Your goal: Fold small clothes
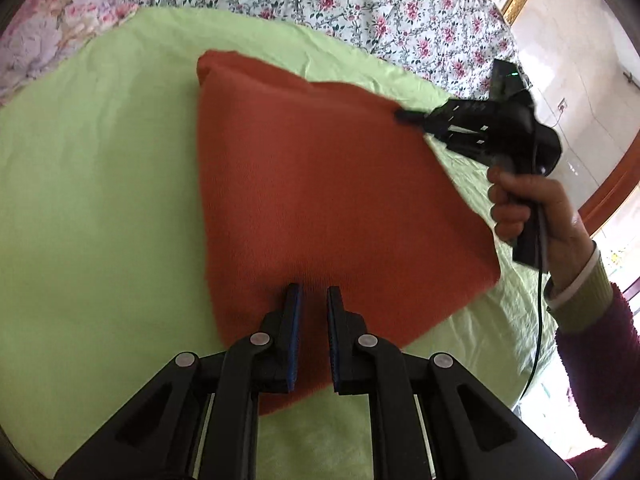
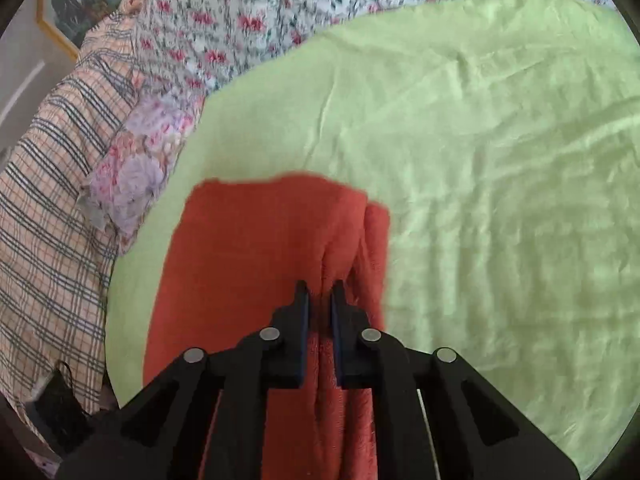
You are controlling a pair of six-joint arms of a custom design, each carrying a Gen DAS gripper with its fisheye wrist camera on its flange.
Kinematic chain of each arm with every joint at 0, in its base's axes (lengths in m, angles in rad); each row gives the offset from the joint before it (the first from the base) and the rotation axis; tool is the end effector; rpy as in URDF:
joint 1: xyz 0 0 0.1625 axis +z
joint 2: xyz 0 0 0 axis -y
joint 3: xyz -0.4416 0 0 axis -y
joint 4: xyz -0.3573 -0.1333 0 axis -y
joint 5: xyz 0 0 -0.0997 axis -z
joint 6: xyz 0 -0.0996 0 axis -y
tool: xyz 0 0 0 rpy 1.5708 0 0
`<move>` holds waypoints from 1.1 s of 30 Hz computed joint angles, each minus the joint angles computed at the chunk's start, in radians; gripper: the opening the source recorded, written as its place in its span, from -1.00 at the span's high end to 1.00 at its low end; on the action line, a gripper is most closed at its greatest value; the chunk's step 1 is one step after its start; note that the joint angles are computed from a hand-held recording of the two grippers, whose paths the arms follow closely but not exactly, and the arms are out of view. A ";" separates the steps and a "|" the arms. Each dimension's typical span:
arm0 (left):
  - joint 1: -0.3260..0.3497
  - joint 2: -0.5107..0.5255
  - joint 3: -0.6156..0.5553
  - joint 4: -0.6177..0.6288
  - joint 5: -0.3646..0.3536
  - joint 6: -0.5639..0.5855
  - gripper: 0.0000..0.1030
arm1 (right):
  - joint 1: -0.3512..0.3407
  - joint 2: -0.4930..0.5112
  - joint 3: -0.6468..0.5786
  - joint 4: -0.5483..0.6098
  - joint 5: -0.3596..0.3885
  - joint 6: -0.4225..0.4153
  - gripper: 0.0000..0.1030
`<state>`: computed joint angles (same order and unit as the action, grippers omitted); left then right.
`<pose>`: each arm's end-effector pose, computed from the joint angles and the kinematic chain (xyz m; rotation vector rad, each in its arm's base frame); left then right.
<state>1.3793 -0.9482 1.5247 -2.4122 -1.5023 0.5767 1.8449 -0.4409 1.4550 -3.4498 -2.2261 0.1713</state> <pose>0.0083 -0.6936 0.2567 1.1119 2.7877 -0.3728 0.2629 -0.6667 0.0723 -0.2534 -2.4227 1.2640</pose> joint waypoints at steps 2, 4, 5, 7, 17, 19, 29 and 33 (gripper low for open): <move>0.001 0.010 -0.001 0.003 0.007 -0.003 0.82 | 0.003 0.000 0.013 -0.047 -0.027 -0.009 0.81; 0.003 0.008 0.015 -0.011 0.006 -0.005 0.81 | -0.006 0.016 -0.010 0.024 -0.082 0.007 0.81; 0.001 0.008 0.020 -0.017 0.007 -0.002 0.81 | -0.013 0.023 -0.018 0.046 -0.092 0.012 0.81; 0.005 -0.003 0.040 -0.030 0.007 0.004 0.81 | -0.023 0.034 -0.019 0.044 -0.100 0.004 0.81; 0.013 -0.010 0.043 -0.022 -0.002 -0.019 0.80 | 0.035 0.022 0.013 -0.038 -0.184 0.030 0.59; 0.013 -0.012 0.046 -0.026 -0.004 -0.021 0.80 | 0.068 0.033 0.030 -0.112 -0.165 -0.012 0.59; 0.010 -0.021 0.061 -0.031 0.007 -0.015 0.80 | 0.046 0.056 0.192 -0.149 -0.122 0.113 1.00; 0.012 -0.034 0.078 -0.042 0.014 -0.010 0.79 | 0.080 0.049 0.192 -0.148 -0.150 0.106 0.96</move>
<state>1.3911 -0.9826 1.6028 -2.4537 -1.4885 0.5666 1.9249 -0.3920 1.6474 -3.5981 -2.3758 0.2770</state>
